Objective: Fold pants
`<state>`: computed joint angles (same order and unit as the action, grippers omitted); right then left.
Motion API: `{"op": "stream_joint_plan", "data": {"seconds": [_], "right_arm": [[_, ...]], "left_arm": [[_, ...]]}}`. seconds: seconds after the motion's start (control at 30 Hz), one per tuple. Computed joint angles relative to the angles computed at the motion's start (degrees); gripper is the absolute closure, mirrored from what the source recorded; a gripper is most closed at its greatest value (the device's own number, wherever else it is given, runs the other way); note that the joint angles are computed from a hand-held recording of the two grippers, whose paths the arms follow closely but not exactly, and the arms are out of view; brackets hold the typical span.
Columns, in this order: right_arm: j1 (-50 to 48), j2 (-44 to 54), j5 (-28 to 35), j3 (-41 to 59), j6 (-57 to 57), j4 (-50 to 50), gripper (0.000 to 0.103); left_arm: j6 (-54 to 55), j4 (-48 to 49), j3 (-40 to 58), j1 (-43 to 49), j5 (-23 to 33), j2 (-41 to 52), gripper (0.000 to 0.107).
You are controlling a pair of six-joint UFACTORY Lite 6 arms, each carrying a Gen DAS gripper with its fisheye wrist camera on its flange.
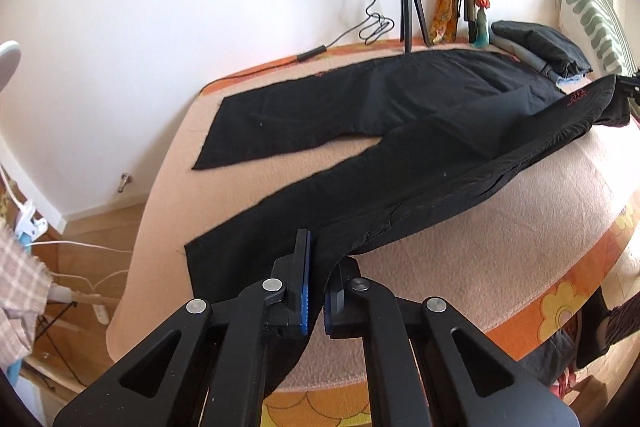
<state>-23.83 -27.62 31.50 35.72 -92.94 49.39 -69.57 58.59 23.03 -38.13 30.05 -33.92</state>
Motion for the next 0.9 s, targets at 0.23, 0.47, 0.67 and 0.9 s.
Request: {"op": "stream_joint_plan", "data": {"seconds": [0.23,0.47,0.67,0.9], "right_arm": [[6.6,6.6,-7.3,7.6,3.2,-0.4,0.096],[16.8,23.9,-19.6,24.4,17.4,-14.4,0.097],[19.6,45.5,-21.3,47.3,41.9,-40.9,0.097],[22.6,72.7,-14.9,77.2,63.0,-64.4,0.097]], "left_arm": [[3.4,4.8,12.2,10.7,-7.4,9.6,0.104],[8.4,7.3,30.5,17.8,-11.0,27.9,0.104],[23.2,-2.7,49.8,22.1,-11.4,46.1,0.104],[42.6,-16.9,73.7,24.1,-6.6,68.1,0.104]]}}
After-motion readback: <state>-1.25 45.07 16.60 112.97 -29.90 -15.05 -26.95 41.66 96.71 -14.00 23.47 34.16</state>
